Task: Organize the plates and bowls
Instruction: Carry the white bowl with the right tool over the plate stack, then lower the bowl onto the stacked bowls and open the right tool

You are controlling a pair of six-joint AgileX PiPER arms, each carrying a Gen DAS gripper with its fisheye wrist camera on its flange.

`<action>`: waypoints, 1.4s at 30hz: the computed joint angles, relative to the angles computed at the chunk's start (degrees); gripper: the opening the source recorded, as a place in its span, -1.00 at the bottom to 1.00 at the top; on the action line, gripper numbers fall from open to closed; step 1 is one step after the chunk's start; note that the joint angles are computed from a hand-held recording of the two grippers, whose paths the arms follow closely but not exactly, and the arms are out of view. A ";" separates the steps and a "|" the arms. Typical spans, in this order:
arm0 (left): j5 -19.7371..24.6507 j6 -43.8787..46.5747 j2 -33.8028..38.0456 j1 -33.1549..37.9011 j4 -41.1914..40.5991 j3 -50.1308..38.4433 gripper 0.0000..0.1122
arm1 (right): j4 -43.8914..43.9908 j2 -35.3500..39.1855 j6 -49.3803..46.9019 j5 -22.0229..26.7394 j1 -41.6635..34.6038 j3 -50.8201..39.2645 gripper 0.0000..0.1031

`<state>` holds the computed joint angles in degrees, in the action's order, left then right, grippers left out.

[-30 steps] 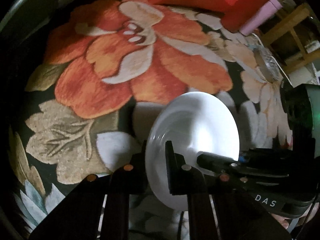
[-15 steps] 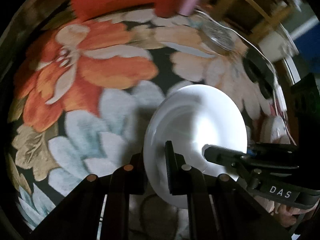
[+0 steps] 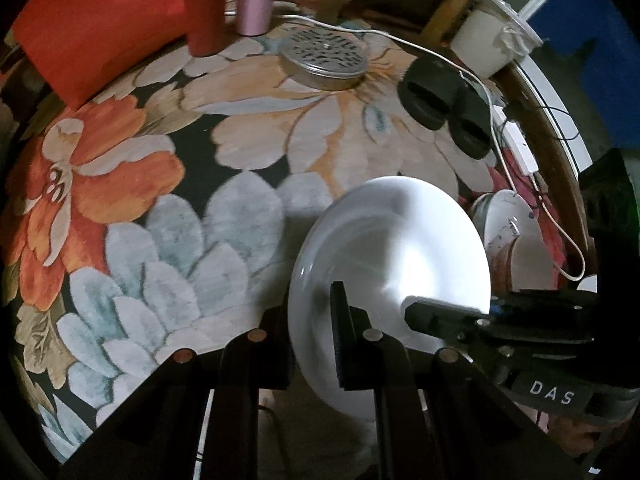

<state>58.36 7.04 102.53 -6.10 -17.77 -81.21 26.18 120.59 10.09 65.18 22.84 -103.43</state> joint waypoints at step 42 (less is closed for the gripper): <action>2.05 -11.20 10.65 -22.80 0.34 -15.61 -0.77 | 1.12 -20.20 -8.55 -7.48 -20.00 29.56 -0.70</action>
